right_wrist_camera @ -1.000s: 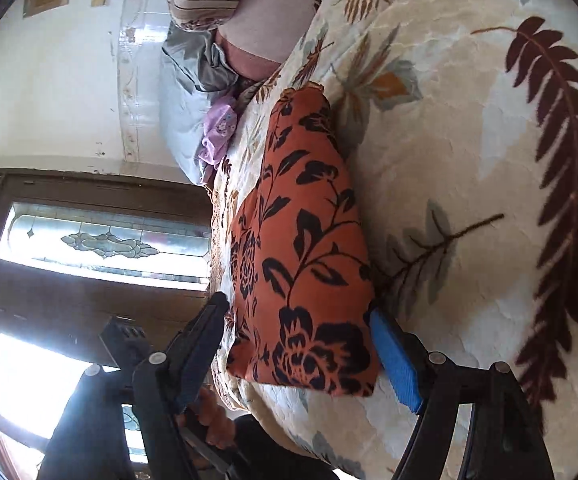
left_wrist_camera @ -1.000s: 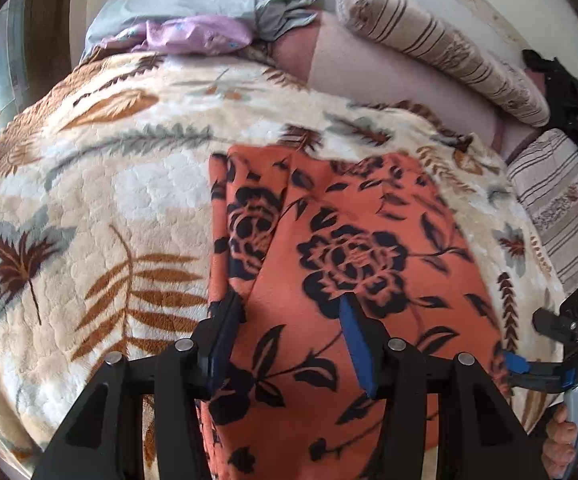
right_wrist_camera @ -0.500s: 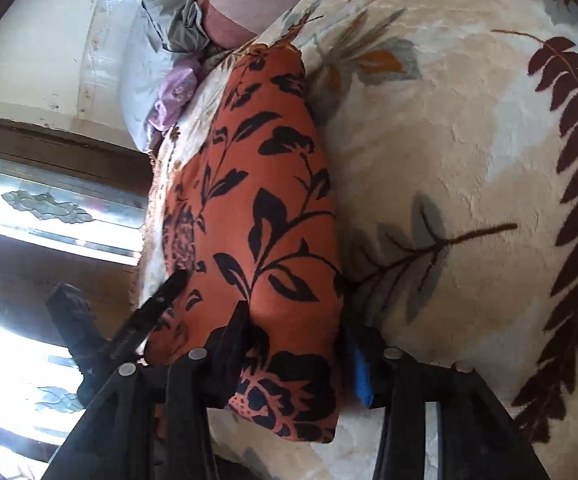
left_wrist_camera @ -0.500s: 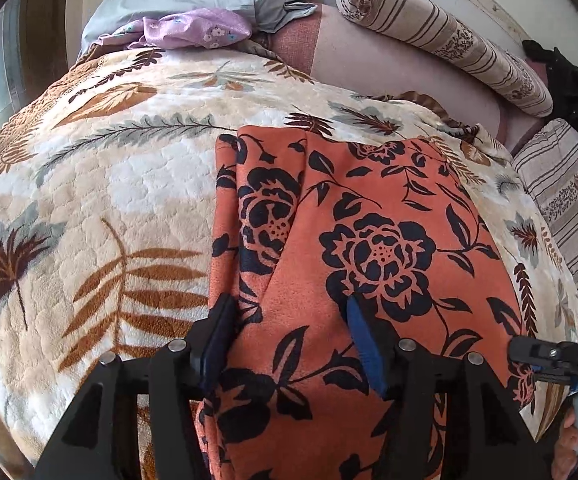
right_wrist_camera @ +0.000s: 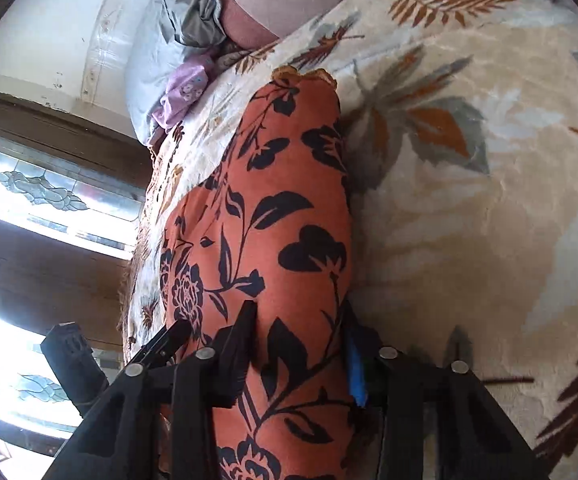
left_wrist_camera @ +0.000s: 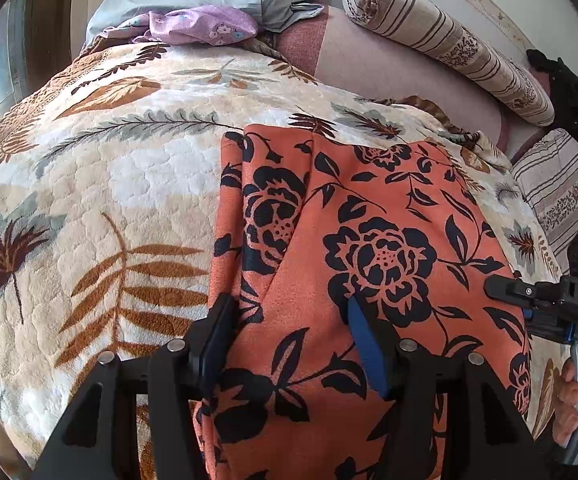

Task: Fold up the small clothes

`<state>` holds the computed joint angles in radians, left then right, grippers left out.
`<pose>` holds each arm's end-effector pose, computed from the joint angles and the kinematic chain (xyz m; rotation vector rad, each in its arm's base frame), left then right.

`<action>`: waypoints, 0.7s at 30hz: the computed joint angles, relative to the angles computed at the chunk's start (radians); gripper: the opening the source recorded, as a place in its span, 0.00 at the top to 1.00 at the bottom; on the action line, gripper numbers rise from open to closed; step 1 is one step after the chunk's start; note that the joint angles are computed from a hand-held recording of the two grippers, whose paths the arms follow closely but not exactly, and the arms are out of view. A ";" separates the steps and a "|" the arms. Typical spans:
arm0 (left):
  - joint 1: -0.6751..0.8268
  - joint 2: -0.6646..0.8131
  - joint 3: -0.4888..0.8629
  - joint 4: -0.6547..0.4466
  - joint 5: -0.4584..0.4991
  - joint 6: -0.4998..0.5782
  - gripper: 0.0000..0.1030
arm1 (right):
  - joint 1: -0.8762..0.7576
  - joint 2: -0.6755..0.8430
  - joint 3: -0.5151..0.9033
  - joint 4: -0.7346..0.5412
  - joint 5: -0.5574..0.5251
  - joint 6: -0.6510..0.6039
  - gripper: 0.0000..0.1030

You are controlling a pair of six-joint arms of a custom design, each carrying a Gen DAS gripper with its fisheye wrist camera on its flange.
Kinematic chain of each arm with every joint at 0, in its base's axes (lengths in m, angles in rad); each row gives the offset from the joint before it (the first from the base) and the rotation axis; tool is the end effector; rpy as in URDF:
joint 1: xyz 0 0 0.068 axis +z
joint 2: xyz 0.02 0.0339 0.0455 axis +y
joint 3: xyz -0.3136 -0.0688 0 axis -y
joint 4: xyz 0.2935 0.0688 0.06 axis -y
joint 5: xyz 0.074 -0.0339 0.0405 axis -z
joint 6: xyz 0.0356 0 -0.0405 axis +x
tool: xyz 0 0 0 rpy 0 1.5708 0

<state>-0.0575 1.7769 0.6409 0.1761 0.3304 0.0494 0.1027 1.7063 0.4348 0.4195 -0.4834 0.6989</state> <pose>0.3228 -0.0301 0.0913 0.2650 2.4915 -0.4203 0.2726 0.0447 0.0820 0.5138 2.4622 0.9356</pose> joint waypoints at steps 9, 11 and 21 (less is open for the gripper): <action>-0.012 0.008 0.004 0.005 -0.018 0.002 0.38 | -0.067 -0.010 -0.005 0.008 -0.071 0.035 0.33; -0.018 0.008 0.003 0.010 -0.030 0.001 0.38 | -0.092 -0.005 0.030 -0.010 -0.094 0.026 0.25; -0.012 0.016 0.008 0.011 -0.017 0.004 0.38 | -0.060 0.190 0.192 -0.023 -0.064 0.022 0.64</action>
<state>-0.0697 1.7930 0.6487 0.1867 0.3132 0.0534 0.0424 1.8960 0.6265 0.3966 -0.5469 0.7213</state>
